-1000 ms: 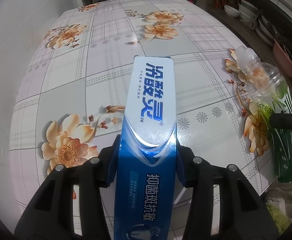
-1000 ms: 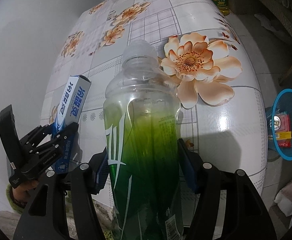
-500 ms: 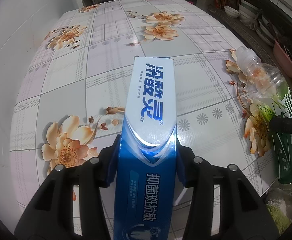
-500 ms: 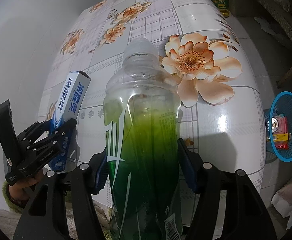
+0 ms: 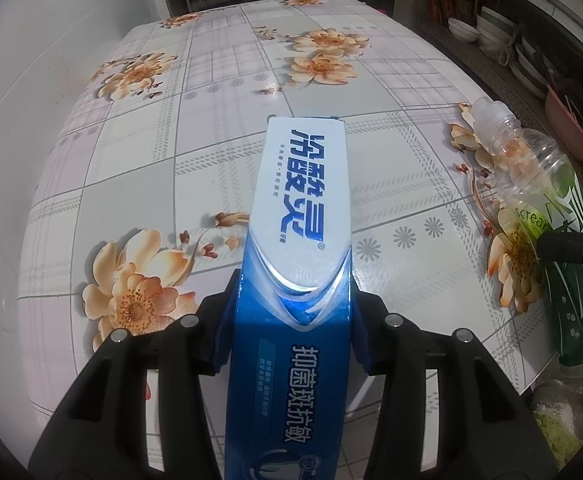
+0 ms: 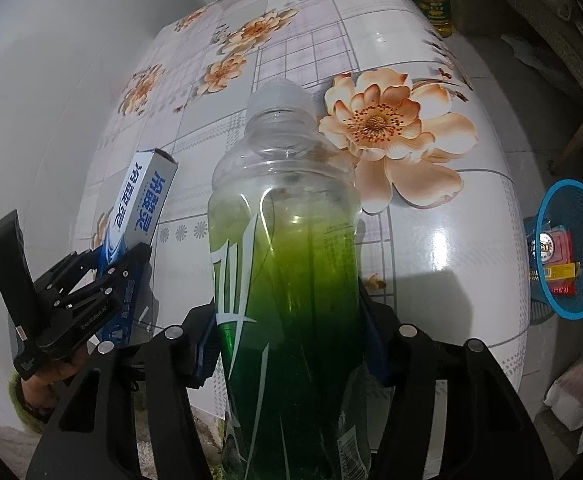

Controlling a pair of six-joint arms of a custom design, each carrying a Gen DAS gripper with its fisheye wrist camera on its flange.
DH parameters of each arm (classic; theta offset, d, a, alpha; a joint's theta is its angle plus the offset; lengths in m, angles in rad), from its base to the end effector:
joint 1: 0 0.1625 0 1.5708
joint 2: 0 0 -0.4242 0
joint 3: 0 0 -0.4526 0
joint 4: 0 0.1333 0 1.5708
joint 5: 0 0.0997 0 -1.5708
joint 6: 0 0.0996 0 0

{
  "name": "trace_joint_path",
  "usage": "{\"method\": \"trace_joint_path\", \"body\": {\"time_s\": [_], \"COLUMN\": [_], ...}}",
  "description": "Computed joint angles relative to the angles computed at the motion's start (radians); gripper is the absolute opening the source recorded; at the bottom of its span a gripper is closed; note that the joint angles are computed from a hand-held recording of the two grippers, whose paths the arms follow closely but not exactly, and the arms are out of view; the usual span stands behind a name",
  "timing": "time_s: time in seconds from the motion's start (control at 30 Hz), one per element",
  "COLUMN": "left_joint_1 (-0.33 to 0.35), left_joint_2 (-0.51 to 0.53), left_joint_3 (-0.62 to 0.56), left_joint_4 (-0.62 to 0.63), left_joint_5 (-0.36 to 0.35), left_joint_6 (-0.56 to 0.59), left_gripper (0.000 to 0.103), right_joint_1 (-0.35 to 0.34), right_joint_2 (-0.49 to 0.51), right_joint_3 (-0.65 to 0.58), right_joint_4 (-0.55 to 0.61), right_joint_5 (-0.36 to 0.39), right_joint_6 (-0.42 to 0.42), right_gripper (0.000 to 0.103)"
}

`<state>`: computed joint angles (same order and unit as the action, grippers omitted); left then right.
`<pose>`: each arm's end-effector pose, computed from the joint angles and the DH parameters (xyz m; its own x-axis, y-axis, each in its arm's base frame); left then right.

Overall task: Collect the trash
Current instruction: 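Lift the bottle and toothpaste box off the table with both grippers, then carry the bottle and toothpaste box over the wastebasket and open both grippers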

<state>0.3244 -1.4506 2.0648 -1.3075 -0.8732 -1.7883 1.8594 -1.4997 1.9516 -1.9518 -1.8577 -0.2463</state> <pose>-0.3407 -0.3227 0.1973 -0.6398 -0.3896 -0.6624 0.0880 0.8191 -0.5668 0.2516 -0.4781 0.2856 -0.8170 -0.5165 0.2565 -0.4981 0.8561 0.1375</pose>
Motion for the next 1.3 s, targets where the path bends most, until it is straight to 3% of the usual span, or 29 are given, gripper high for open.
{"method": "trace_joint_path", "body": {"time_s": [0.17, 0.33, 0.53, 0.67, 0.8, 0.93, 1.03, 1.23, 1.27, 1.3], "left_joint_1": [-0.012, -0.006, 0.039, 0.084, 0.145, 0.214, 0.266, 0.347, 0.359, 0.370], "left_joint_2": [-0.011, 0.013, 0.104, 0.216, 0.371, 0.589, 0.747, 1.072, 1.119, 1.157], "left_joint_3": [0.000, -0.032, -0.097, -0.181, -0.315, -0.542, -0.728, -1.145, -1.206, -1.255], "left_joint_4": [-0.004, -0.055, -0.304, -0.544, -0.767, -0.797, -0.736, -0.540, -0.534, -0.538], "left_joint_5": [0.016, 0.066, 0.122, 0.127, 0.036, -0.098, -0.231, -0.349, -0.350, -0.334], "left_joint_6": [0.002, 0.089, 0.381, 0.670, 0.959, 1.157, 1.218, 1.267, 1.258, 1.239], "left_gripper": [0.045, 0.045, 0.044, 0.044, 0.044, 0.045, 0.045, 0.048, 0.053, 0.067], "right_joint_1": [-0.019, -0.057, -0.145, -0.231, -0.354, -0.459, -0.523, -0.573, -0.579, -0.585], "right_joint_2": [-0.028, -0.070, -0.161, -0.226, -0.283, -0.315, -0.336, -0.356, -0.357, -0.359], "right_joint_3": [0.008, 0.011, 0.011, 0.008, -0.003, 0.003, 0.006, 0.016, 0.015, 0.012], "right_joint_4": [-0.007, -0.018, -0.058, -0.107, -0.144, -0.162, -0.155, -0.155, -0.155, -0.152], "right_joint_5": [0.060, 0.132, 0.209, 0.216, 0.196, 0.178, 0.178, 0.165, 0.161, 0.159], "right_joint_6": [0.005, -0.005, 0.009, 0.040, 0.102, 0.155, 0.178, 0.217, 0.220, 0.220], "right_gripper": [0.056, 0.056, 0.056, 0.056, 0.056, 0.056, 0.056, 0.056, 0.056, 0.056]}}
